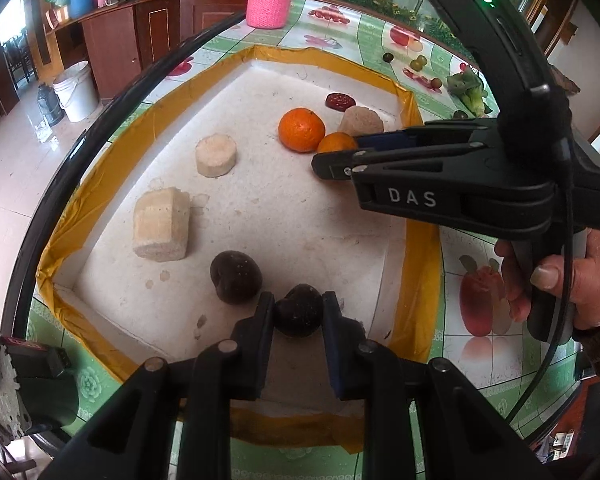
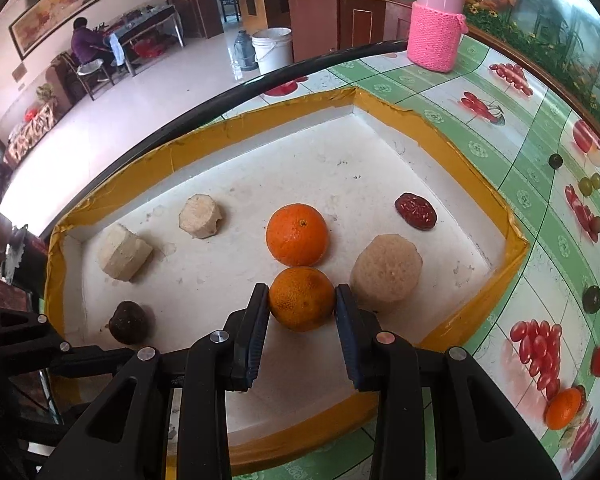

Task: Organize fruits
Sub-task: 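Release the orange beside the other orange while the left tool releases the plum, then withdraw both open tools from the tray toward the fruit on the table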

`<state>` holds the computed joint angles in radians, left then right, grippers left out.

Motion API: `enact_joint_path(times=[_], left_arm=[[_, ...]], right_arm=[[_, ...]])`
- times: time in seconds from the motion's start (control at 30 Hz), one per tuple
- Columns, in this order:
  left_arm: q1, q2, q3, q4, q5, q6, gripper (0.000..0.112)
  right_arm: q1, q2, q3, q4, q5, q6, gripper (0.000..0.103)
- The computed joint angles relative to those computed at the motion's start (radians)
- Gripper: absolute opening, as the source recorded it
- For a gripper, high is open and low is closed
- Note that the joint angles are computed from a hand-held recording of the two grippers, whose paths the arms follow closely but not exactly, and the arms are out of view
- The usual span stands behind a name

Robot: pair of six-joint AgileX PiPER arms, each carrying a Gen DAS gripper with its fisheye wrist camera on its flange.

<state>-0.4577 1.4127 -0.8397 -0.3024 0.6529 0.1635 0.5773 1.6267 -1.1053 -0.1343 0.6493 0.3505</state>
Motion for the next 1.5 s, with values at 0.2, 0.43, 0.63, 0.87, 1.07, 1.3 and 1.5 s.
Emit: enact_joint_path(times=[0.2, 0.43, 0.63, 0.87, 1.07, 1.3, 1.5], left_arm=[[0.002, 0.006, -0.001, -0.035, -0.009, 0.022, 0.033], [-0.029, -0.015, 0.002, 0.029, -0.011, -0.036, 0.046], [0.007, -0.054, 0.012, 0.031, 0.002, -0.043, 0.060], [0.032, -0.104, 0.022, 0.026, 0.028, -0.082, 0.069], [-0.016, -0.145, 0.023, 0.106, 0.017, -0.200, 0.078], [-0.140, -0.132, -0.021, 0.196, 0.021, -0.334, 0.082], [-0.293, -0.086, -0.088, 0.277, 0.023, -0.449, 0.085]], right_arm=[[-0.001, 0.012, -0.005, -0.022, 0.004, -0.020, 0.037], [0.018, -0.012, 0.008, -0.068, 0.018, 0.038, 0.038], [0.058, -0.107, 0.049, -0.171, 0.046, 0.167, 0.059], [0.063, -0.266, 0.154, -0.210, 0.050, 0.335, 0.073], [0.063, -0.391, 0.254, -0.226, 0.088, 0.425, 0.076], [0.018, -0.595, 0.406, -0.206, 0.166, 0.472, 0.077], [-0.050, -0.827, 0.516, -0.200, 0.300, 0.468, 0.078]])
